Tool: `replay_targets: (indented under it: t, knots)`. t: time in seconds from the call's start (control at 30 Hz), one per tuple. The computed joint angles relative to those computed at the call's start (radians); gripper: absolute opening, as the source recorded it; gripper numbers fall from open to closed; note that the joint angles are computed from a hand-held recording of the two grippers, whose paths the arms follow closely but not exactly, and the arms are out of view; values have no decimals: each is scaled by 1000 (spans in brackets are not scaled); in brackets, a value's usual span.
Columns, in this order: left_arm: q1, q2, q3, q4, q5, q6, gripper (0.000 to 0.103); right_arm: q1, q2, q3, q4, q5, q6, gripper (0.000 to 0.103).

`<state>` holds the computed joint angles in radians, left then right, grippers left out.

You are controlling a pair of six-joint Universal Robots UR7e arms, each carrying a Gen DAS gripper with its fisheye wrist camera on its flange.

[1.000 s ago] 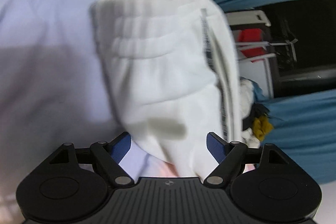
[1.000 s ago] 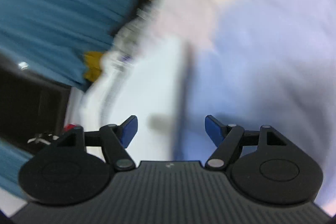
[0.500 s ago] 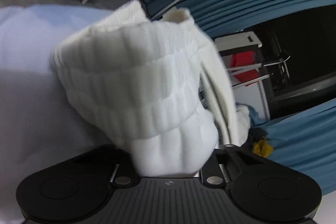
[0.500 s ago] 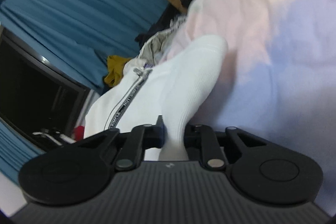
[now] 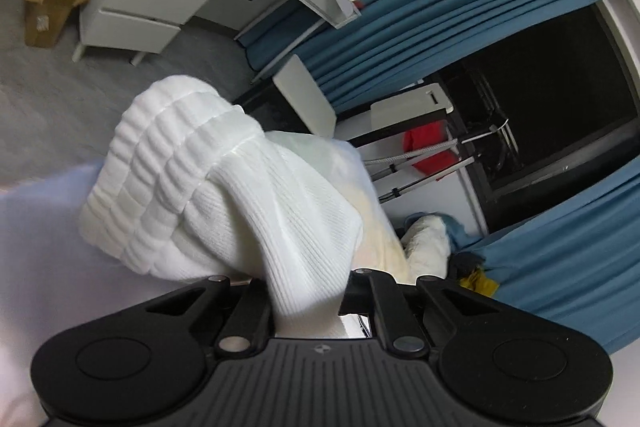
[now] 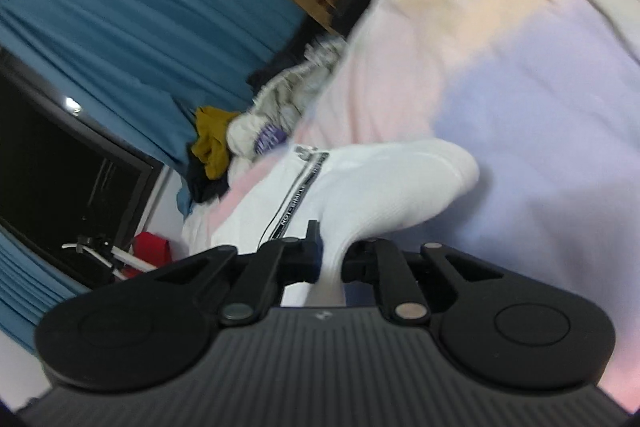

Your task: Fold clothes

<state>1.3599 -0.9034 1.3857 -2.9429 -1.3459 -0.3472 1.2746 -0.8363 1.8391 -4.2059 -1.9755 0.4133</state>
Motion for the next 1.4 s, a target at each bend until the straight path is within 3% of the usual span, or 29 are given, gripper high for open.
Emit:
replay_targets:
  t: [0.23, 0.3, 0.47, 0.63, 0.73, 0.8, 0.9, 0.97, 1.1, 1.17, 1.4]
  knots:
    - [32, -262, 240, 99, 26, 61, 9, 43, -73, 232, 50, -102, 186, 10]
    - [52, -311, 283, 133, 13, 79, 9, 61, -81, 264, 73, -149, 193, 11]
    - [89, -362, 344, 177, -22, 113, 14, 70, -58, 266, 54, -176, 173, 11]
    - [62, -404, 390, 194, 17, 136, 38, 61, -42, 285, -7, -158, 233, 15]
    - [20, -462, 429, 264, 81, 152, 60, 78, -55, 301, 8, -179, 269, 16]
    - [-16, -505, 475, 270, 117, 181, 77, 108, -63, 299, 42, -231, 243, 17]
    - [-89, -555, 549, 258, 201, 193, 79, 157, -68, 292, 106, -321, 190, 20]
    - [-132, -584, 614, 204, 215, 229, 80, 189, -61, 284, 123, -368, 143, 21]
    - [-218, -564, 677, 142, 215, 325, 81, 243, -25, 255, 92, -431, 28, 52]
    - [-249, -520, 675, 124, 173, 412, 81, 253, -13, 247, 77, -435, 5, 64]
    - [-315, -225, 553, 141, 10, 607, 81, 233, -20, 256, 108, -410, 64, 65]
